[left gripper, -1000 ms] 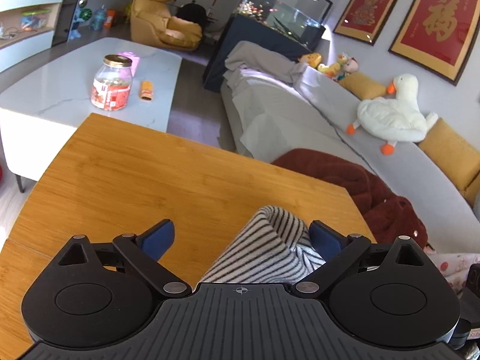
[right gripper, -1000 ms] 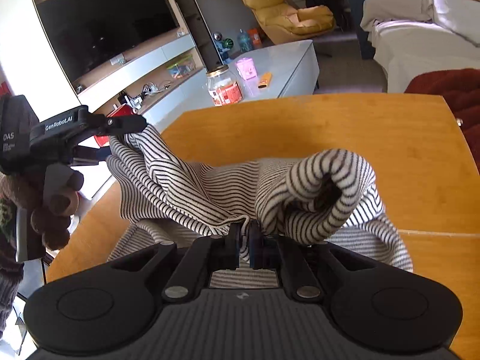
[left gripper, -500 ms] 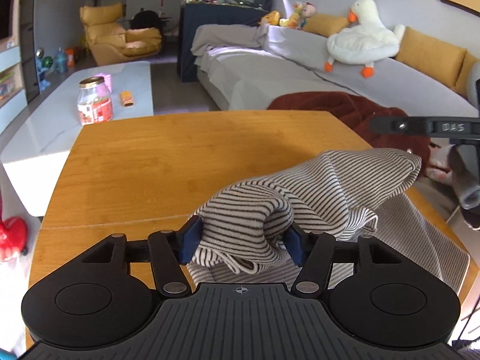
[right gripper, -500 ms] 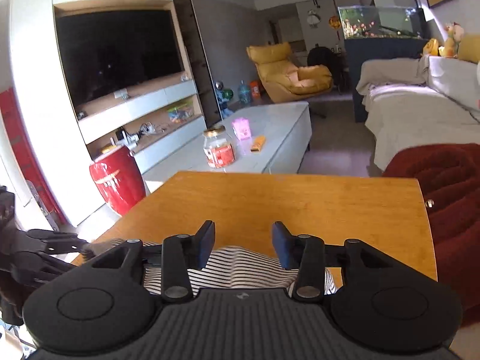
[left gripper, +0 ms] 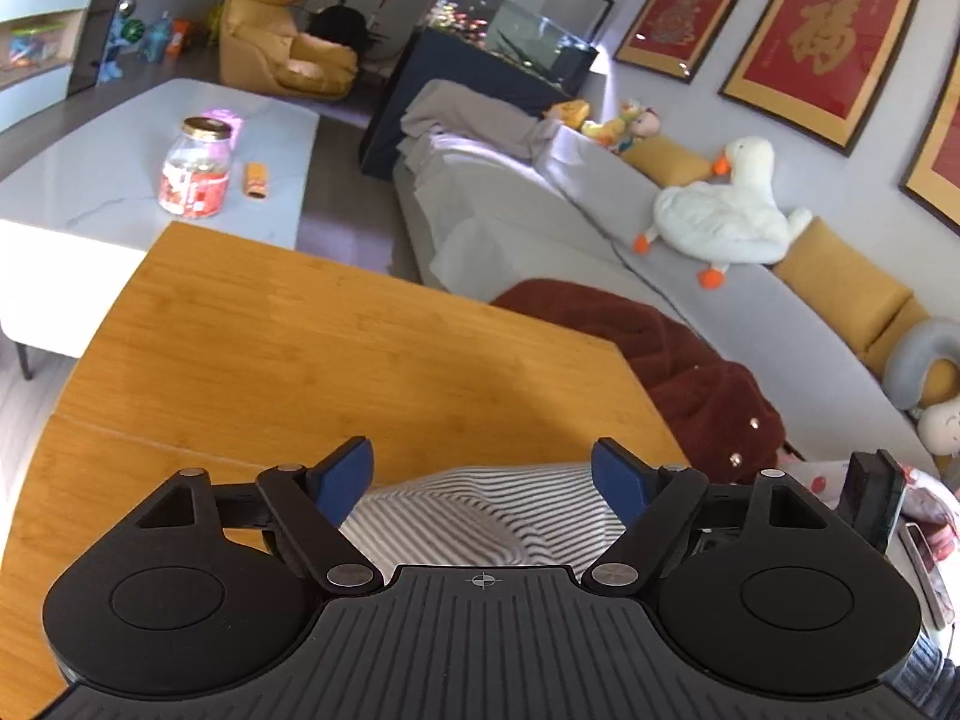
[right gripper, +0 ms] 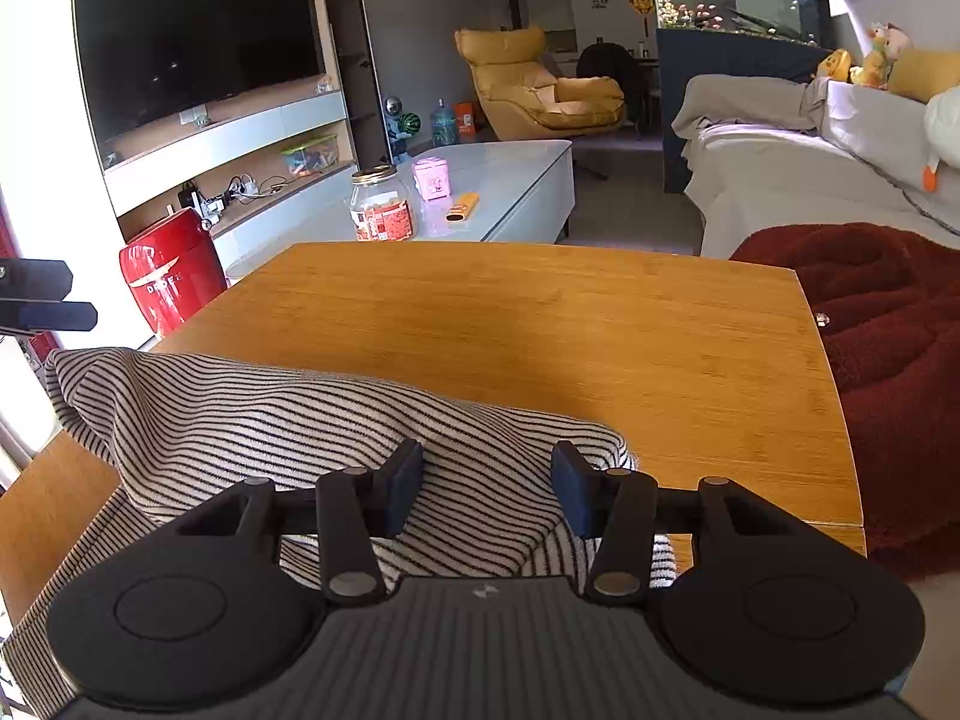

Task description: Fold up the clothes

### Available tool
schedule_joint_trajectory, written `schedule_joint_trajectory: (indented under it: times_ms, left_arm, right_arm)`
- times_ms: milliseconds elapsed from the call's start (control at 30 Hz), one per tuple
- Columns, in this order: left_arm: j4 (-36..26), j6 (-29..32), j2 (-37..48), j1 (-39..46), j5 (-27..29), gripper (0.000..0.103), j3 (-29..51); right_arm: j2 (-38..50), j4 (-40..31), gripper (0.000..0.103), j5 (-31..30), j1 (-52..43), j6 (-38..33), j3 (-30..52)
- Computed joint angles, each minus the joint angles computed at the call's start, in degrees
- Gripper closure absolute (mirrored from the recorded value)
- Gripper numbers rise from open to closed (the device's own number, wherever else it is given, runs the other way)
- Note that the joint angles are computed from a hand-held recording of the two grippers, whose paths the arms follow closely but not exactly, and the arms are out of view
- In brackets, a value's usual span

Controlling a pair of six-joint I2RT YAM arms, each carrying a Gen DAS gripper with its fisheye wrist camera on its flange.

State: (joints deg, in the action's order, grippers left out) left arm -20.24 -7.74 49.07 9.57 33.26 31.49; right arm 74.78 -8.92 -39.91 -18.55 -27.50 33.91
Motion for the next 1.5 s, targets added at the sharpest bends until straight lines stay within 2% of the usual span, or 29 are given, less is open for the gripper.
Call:
schedule_joint_trajectory:
  times_ms: [67, 133, 167, 200, 300, 367, 400, 433, 533, 567, 633, 700, 733, 800, 833, 933, 1067, 1133, 1167, 1200, 1333, 1433, 1500]
  left_arm:
    - [0.61, 1.59, 2.68, -4.34, -1.41, 0.041, -0.05]
    - [1.06, 2.96, 3.69, -7.28, -4.81, 0.044, -1.61]
    - [0.70, 3.30, 3.69, -7.82, -5.81, 0.046, -2.31]
    - [0.13, 3.41, 3.30, -7.78, -6.00, 0.046, -3.15]
    - [-1.70, 3.99, 1.44, -6.28, -4.65, 0.051, -5.30]
    - [-2.62, 4.16, 0.20, -6.93, -5.88, 0.051, -6.17]
    - [-2.84, 4.15, -0.32, -7.56, -6.94, 0.051, -6.45]
    - [-3.12, 4.18, -0.96, -8.01, -7.78, 0.051, -6.73]
    - [-5.23, 3.56, -2.90, -7.79, -8.63, 0.051, -6.28]
    - [-6.47, 3.39, -3.79, -7.45, -8.78, 0.051, -5.79]
    - [-9.46, 3.55, -6.25, -6.21, -9.16, 0.047, -4.73]
    - [-11.88, 3.44, -8.79, -4.82, -10.18, 0.034, -3.78]
    - [-12.48, 2.80, -9.48, -4.40, -10.95, 0.032, -3.33]
    - [-12.87, 1.38, -8.92, -1.89, -8.96, 0.029, -2.85]
    - [-12.65, 0.48, -7.61, 0.09, -6.14, 0.028, -2.79]
    - [-9.26, -3.12, -1.61, 2.63, -0.15, 0.024, -3.21]
    - [-1.17, -8.19, 7.07, 0.56, 0.89, 0.024, -4.28]
    - [2.67, -10.36, 11.66, 0.67, 2.45, 0.025, -4.21]
    - [4.85, -11.35, 14.01, 0.59, 2.77, 0.025, -4.17]
    - [7.34, -11.95, 16.33, 0.35, 2.44, 0.029, -4.07]
    - [15.08, -12.42, 23.77, 0.11, 0.05, 0.037, -1.98]
    - [16.81, -12.01, 29.64, 1.70, -1.10, 0.051, 3.20]
    - [16.68, -11.56, 30.54, 2.72, -1.22, 0.063, 6.14]
  right_arm:
    - [-0.52, -1.16, 0.055, 0.26, -0.37, -1.02, 0.40]
    - [-2.29, -1.19, 0.048, 2.25, -0.68, -1.58, -0.01]
    - [-3.17, -1.19, 0.039, 3.24, -0.83, -1.86, -0.22]
    - [-4.14, -1.44, 0.038, 3.54, -1.20, -2.15, -0.32]
    - [-6.82, -4.64, 0.038, -2.19, -4.01, -2.83, 0.85]
    - [-7.54, -7.23, 0.038, -6.40, -4.51, -2.57, 1.81]
    - [-7.15, -7.89, 0.038, -6.59, -3.61, -2.67, 2.09]
    - [-6.60, -7.94, 0.038, -5.87, -2.32, -2.65, 2.08]
    - [-2.72, -4.07, 0.038, 2.20, 2.07, -2.90, -0.10]
    - [-2.23, -3.05, 0.038, 1.81, 1.59, -4.03, -1.18]
    - [-3.22, -4.80, 0.038, 1.07, 0.34, -6.32, -1.34]
    - [-4.80, -8.67, 0.036, -1.31, -2.55, -6.84, 0.44]
    - [-4.63, -10.61, 0.035, -2.96, -4.41, -6.57, 1.93]
    - [-2.12, -13.84, 0.021, -6.21, -8.02, -4.15, 5.54]
    - [-0.50, -15.20, 0.020, -7.63, -9.61, -2.57, 7.40]
    - [5.66, -17.18, 0.019, -9.43, -11.89, 1.43, 11.34]
    - [9.50, -17.69, 0.020, -10.15, -10.09, 1.83, 10.58]
    - [9.06, -15.56, 0.024, -9.63, -7.79, 1.60, 8.47]
    - [8.41, -13.32, 0.036, -8.34, -6.13, 2.02, 7.28]
    - [7.86, -10.84, 0.042, -6.76, -4.31, 2.77, 6.18]
    - [11.10, -0.61, 0.052, -1.32, 3.14, 11.05, 6.60]
    - [16.11, 4.00, 0.059, 0.82, 7.94, 16.98, 11.26]
    - [17.97, 5.75, 0.064, -0.01, 9.46, 20.73, 14.59]
